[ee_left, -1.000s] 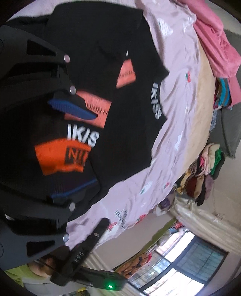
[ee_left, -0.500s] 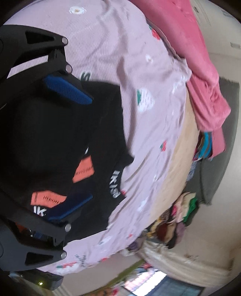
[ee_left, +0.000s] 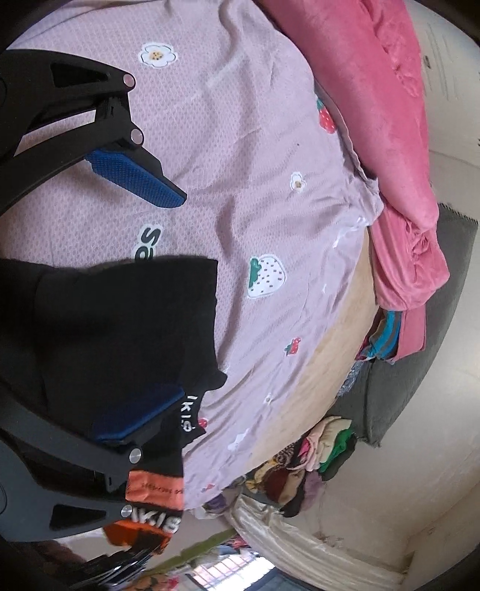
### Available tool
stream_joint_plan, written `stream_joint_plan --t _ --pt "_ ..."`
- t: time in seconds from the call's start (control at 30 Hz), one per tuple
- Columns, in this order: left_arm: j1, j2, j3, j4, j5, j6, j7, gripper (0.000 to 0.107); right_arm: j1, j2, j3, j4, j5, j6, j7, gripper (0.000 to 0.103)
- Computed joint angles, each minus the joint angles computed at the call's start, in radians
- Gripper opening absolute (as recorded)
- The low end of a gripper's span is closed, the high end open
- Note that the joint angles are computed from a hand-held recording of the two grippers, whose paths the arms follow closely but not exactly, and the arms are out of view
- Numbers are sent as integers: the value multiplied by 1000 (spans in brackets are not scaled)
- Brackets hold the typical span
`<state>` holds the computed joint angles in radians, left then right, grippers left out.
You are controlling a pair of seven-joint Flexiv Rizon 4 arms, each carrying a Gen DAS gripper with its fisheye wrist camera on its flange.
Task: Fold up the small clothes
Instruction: 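Lay the cuff across the shirt front with the right gripper and release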
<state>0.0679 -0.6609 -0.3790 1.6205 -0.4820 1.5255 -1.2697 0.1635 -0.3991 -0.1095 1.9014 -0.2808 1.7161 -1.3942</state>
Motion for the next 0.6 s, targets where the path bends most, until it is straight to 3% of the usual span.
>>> stream_joint_plan --t 0.43,0.53,0.6 --pt "-105 -27 64 -37 82 -65 66 90 53 -73 -118 5 -1 -85 149 13" --pt "-141 -32 98 -47 102 -85 74 90 90 -77 -174 19 -15 -89 193 15" --pt "-154 -35 112 -52 109 -97 75 90 154 -75 -257 41 -33 -90 239 19"
